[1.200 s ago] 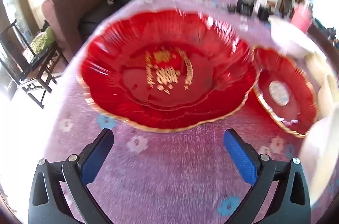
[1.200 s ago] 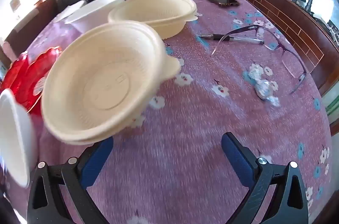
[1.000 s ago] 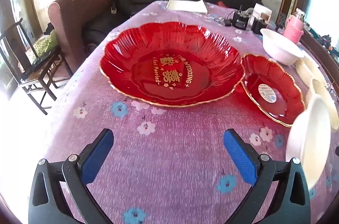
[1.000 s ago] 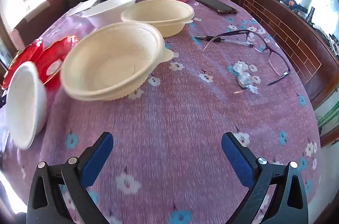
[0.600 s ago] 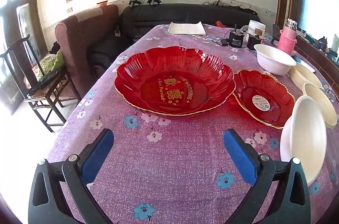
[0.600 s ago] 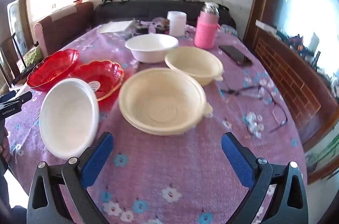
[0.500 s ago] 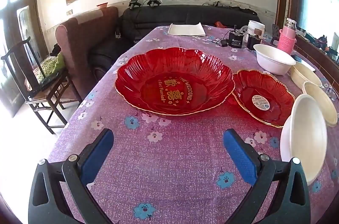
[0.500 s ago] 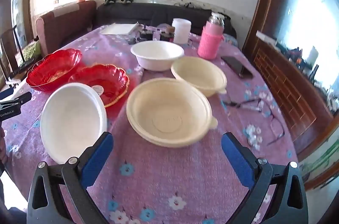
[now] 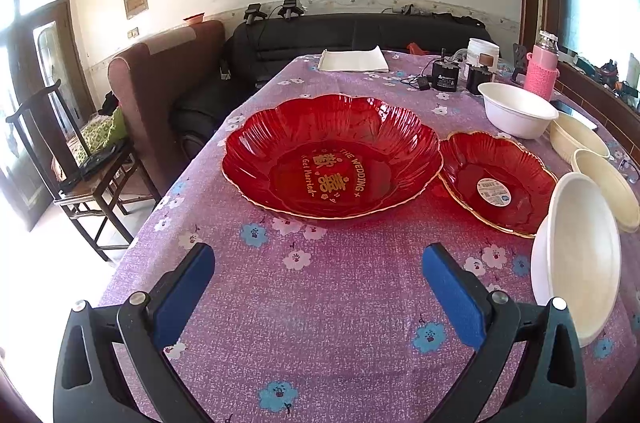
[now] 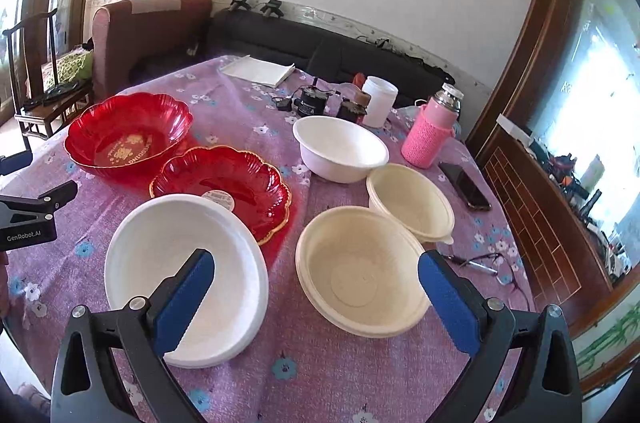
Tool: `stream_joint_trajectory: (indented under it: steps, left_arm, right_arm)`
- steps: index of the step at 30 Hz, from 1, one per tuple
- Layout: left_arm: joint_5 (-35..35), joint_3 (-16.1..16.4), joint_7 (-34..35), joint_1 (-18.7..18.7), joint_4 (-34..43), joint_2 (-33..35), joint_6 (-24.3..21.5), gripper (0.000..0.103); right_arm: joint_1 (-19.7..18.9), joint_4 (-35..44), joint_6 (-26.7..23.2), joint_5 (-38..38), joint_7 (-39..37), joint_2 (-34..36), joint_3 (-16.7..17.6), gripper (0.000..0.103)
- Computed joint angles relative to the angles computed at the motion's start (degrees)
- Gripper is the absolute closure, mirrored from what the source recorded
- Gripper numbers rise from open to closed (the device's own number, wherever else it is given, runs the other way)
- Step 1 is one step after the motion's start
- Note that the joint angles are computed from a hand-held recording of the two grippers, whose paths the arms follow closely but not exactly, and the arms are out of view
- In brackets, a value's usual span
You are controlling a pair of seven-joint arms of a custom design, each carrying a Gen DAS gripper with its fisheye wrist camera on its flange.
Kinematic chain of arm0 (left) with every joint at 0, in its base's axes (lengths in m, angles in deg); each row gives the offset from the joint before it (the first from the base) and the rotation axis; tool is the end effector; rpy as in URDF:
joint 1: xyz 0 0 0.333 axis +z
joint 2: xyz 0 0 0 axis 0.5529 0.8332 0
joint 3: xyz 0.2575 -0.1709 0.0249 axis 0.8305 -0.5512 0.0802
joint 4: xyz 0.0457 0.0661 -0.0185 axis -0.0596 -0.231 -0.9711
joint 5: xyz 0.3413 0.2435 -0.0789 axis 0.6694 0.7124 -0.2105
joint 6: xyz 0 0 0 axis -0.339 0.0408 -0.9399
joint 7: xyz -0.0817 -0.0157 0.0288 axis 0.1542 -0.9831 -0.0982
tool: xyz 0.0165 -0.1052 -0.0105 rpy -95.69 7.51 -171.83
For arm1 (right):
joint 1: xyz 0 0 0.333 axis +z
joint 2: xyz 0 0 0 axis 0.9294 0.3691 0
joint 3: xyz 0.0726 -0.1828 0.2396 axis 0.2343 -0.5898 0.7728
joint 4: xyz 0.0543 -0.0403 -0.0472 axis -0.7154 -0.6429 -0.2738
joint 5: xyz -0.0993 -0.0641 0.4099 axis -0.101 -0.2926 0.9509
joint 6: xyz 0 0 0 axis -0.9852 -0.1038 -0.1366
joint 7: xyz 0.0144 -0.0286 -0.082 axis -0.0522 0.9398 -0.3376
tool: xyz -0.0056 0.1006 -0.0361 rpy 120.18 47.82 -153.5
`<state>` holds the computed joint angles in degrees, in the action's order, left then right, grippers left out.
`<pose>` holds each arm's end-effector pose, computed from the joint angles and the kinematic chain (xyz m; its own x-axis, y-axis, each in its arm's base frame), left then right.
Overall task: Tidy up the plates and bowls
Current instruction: 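Move the left tool toward the rim of the large red plate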
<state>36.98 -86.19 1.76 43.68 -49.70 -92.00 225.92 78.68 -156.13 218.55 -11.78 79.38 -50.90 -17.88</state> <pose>0.5570 -0.0534 0.4397 0.1446 -0.9869 -0.0717 -0.6282 -0.0355 -0.7772 0.5188 0.2165 0.5137 0.2577 -0.9208 0.2929 -0.5296 -0.3881 -0.7543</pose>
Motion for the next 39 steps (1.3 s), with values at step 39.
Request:
stream_joint_trajectory:
  steps: [39]
  left_arm:
    - [-6.2,-0.9,5.0,5.7,-2.1,-2.9,2.5,0.0]
  right_arm:
    - [7.6,12.7,-4.1,-5.0,-1.4,10.0,-0.6,0.0]
